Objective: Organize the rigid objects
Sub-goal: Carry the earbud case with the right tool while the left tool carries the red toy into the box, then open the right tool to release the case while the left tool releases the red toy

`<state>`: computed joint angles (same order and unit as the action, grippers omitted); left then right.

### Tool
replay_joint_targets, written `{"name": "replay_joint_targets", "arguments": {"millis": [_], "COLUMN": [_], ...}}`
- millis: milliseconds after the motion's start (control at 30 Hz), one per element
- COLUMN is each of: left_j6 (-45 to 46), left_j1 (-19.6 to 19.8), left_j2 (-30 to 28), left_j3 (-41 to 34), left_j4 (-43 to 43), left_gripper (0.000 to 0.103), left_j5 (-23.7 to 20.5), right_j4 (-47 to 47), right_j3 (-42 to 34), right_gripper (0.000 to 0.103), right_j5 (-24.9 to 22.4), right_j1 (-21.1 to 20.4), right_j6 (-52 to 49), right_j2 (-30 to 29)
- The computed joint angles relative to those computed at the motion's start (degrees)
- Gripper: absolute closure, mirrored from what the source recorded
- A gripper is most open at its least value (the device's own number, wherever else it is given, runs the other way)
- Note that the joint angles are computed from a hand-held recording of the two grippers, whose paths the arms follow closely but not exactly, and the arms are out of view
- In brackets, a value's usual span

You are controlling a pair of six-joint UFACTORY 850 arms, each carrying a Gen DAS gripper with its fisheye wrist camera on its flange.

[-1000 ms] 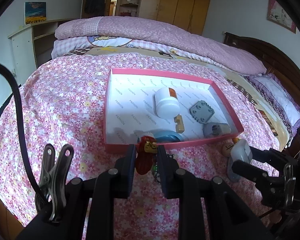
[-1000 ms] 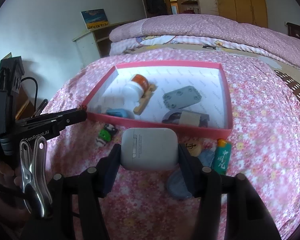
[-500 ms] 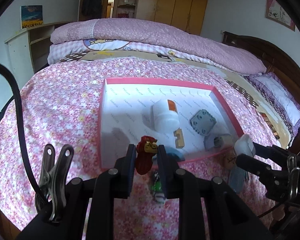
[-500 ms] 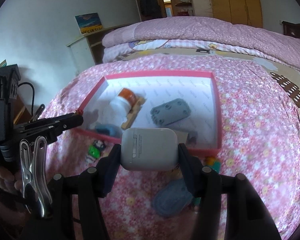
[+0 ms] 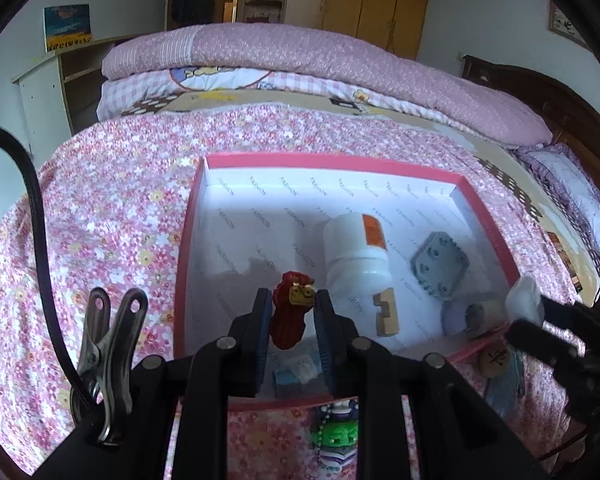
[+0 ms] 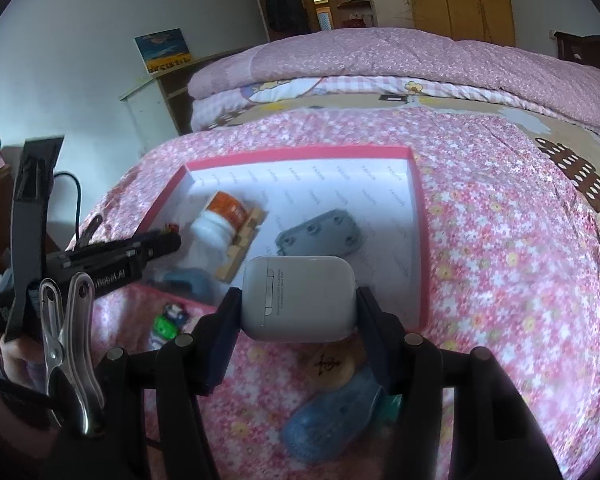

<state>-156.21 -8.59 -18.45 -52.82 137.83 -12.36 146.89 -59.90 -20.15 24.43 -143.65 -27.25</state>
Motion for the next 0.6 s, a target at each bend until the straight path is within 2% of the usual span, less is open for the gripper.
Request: {"name": "replay_joint_targets", "arguments": {"millis": [167, 400, 467, 600], "left_j6": [1.52, 10.18, 14.10, 10.50], "left_j1": [0.31, -0.33, -0.58, -0.63], "left_j2": [-1.48, -1.89, -2.21, -2.08], "left_j3": [-0.94, -1.22, -1.61, -1.43], "left_j4": [-2.09, -10.04, -13.79, -10.65], "left_gripper": [0.081, 0.080, 0.072, 0.065], "left_j5": [0.94, 0.21, 0.02, 0.15], "right_j4": [-0.82, -11.11, -12.12, -14.90], "right_j3": [-3.48, -10.02, -11.58, -14.11], "right_gripper": [0.046, 0.046, 0.046, 0.046], "right_j5": [1.97, 4.93, 5.90, 7.48], "right_j1": [-0.45, -1.17, -1.12, -1.07], "right_j6": [0.56, 11.39, 12.37, 15.31], "right_j2": [-2.07, -5.95, -6.92, -8.55]}}
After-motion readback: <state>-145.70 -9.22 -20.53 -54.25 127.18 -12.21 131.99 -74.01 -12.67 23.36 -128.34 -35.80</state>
